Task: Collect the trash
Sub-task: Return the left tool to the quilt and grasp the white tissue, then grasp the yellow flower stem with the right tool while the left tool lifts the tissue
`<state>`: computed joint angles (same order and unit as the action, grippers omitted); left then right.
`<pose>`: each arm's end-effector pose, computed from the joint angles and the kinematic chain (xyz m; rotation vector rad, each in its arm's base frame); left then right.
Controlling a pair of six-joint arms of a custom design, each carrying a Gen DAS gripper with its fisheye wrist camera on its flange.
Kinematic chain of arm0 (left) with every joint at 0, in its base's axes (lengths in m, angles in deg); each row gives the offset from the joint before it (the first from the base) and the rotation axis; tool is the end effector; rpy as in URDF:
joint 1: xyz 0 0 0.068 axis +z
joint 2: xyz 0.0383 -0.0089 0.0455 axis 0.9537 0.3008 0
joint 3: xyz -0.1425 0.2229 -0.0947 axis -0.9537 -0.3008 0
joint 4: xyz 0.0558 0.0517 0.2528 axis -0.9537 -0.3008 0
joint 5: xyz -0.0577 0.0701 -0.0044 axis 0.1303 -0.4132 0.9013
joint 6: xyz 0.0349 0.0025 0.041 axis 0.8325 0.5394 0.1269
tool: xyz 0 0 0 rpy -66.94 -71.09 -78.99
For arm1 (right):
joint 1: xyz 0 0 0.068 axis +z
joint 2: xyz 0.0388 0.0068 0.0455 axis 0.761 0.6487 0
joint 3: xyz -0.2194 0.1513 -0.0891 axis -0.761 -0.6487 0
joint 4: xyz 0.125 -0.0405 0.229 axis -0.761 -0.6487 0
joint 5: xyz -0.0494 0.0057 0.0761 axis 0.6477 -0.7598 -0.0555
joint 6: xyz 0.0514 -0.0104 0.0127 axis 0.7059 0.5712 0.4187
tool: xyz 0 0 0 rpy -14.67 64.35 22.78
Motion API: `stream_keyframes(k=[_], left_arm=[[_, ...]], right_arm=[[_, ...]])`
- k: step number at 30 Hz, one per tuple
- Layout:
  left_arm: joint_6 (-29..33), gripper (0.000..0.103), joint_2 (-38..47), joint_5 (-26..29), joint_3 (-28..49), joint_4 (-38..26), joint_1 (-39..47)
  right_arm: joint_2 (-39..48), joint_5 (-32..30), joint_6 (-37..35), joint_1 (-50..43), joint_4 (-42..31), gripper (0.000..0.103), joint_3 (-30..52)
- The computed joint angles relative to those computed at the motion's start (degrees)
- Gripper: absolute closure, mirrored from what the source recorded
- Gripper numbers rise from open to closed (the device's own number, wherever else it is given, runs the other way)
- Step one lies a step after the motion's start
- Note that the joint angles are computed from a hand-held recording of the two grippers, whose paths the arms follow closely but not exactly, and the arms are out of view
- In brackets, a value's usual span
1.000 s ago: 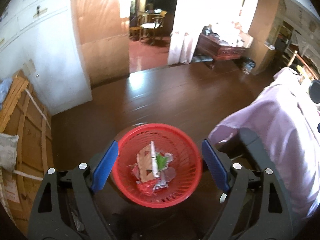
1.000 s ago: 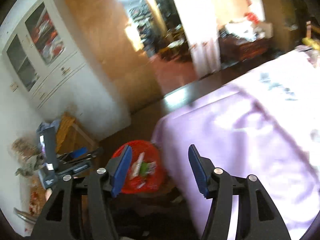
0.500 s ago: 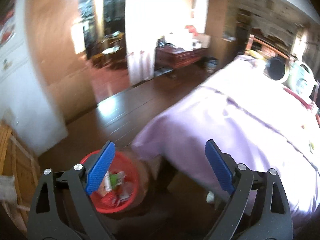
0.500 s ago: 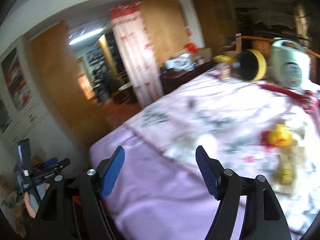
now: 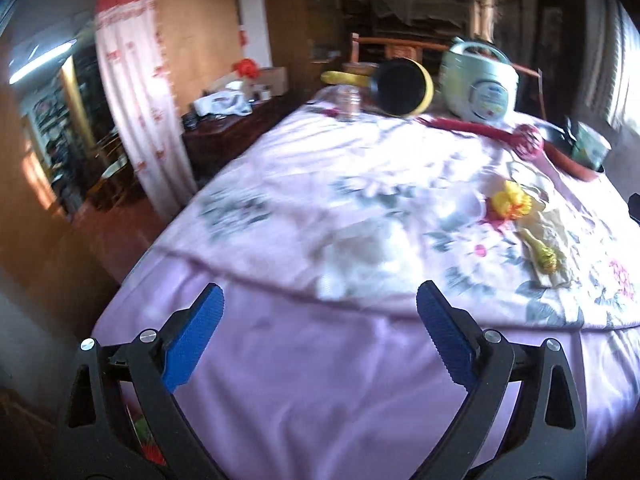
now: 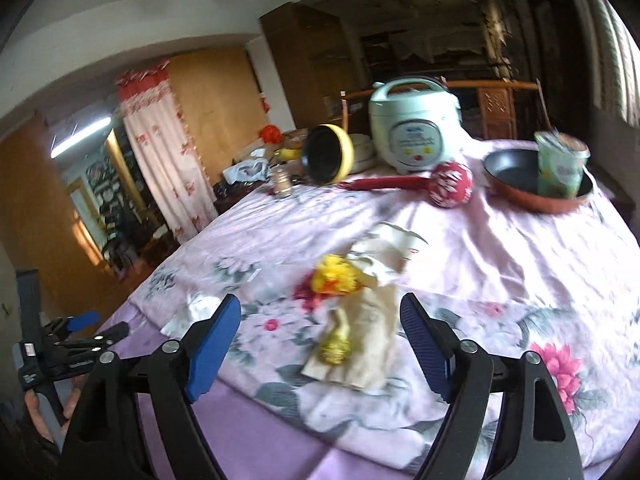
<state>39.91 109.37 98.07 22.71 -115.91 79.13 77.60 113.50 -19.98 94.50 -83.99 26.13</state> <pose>0.3361 0.0237 0.3538 0.7129 2.2076 -0.1878 0.1540 0.1162 0.3277 0.6096 2.0034 0.0497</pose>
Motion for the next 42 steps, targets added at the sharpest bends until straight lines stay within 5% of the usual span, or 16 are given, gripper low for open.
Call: stream_keyframes(k=[11,15,19,28,36,42], left_arm=[[-7.13,0.011,12.66,-15.0,7.76,1.56,-14.06],[-7.04,0.065,18.14,-15.21,12.53,-3.53,-14.62],[-5.42,0.09,15.91,-11.97,9.03,-2.25,-14.01],[-4.02,0.09,6.48,2.28,5.03,-5.36,-10.78],[-1.93,0.089,3.69,3.69,0.57,-4.55,-9.11],[-1.52,0.089,4.87,5.64,1.66,-5.92,-7.2]], right_arm=[[-10.57,-11.22,0.01,-9.05,7.54,0.021,-10.89],[-10.23,-11.95,-0.01,-8.91,8.26,0.021,-11.14],[-10.03,-11.78,0.73,-8.1,8.16,0.021,-11.11],[-3.99,-17.77,1.09,-13.29,7.61,0.027,-10.75],[2.8,-23.72,-0.66,-17.74,9.25,0.044,-10.36],[4.68,-21.65,-5.36,-14.75,13.48,0.051,-8.26]])
